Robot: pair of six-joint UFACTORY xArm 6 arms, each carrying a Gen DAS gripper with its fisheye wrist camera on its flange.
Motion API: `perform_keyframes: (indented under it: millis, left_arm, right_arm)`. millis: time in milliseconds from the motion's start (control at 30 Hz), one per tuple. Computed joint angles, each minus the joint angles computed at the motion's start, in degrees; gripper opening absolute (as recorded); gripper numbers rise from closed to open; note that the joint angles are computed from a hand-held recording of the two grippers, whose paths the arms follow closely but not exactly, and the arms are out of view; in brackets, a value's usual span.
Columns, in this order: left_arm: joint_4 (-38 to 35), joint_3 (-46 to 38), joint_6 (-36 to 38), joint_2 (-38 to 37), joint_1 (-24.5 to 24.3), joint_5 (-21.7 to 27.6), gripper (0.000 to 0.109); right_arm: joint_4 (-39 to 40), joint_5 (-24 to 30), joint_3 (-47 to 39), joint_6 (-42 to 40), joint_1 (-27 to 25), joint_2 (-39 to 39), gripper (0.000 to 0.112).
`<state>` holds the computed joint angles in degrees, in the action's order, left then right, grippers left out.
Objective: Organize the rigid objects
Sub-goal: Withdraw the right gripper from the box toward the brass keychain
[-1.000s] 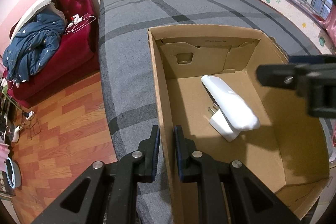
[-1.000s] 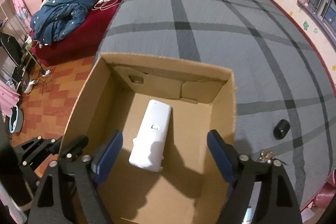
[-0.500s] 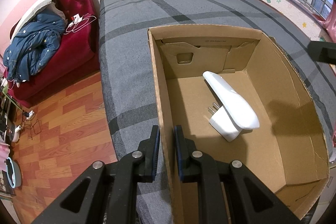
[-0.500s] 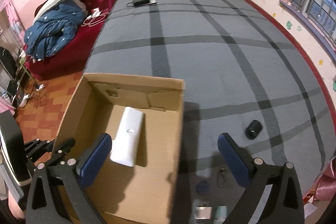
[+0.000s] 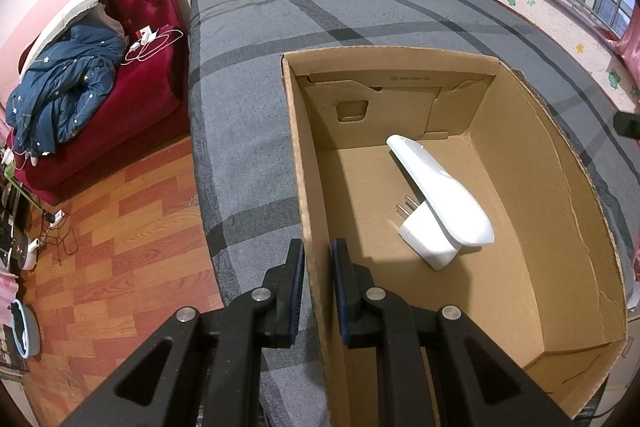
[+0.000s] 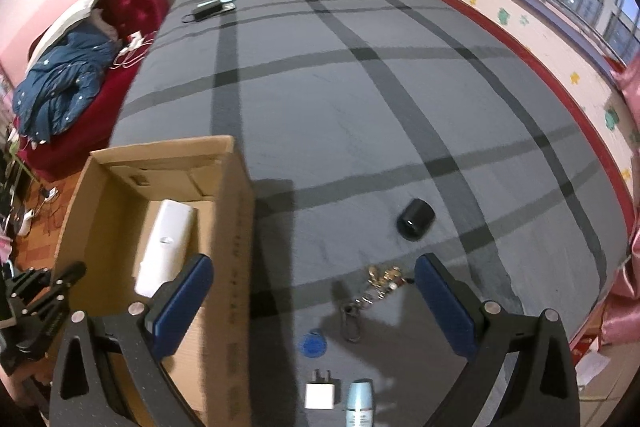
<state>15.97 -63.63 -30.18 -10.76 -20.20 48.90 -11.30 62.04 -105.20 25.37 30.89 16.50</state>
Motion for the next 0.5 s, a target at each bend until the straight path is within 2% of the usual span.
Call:
perform_keyframes:
  millis: [500]
  left_arm:
    - [0.26,0.04,0.04,0.02,0.04,0.00,0.015]
  right_arm:
    - [0.33,-3.71,11.32,4.22,-3.99,-1.07,0.103]
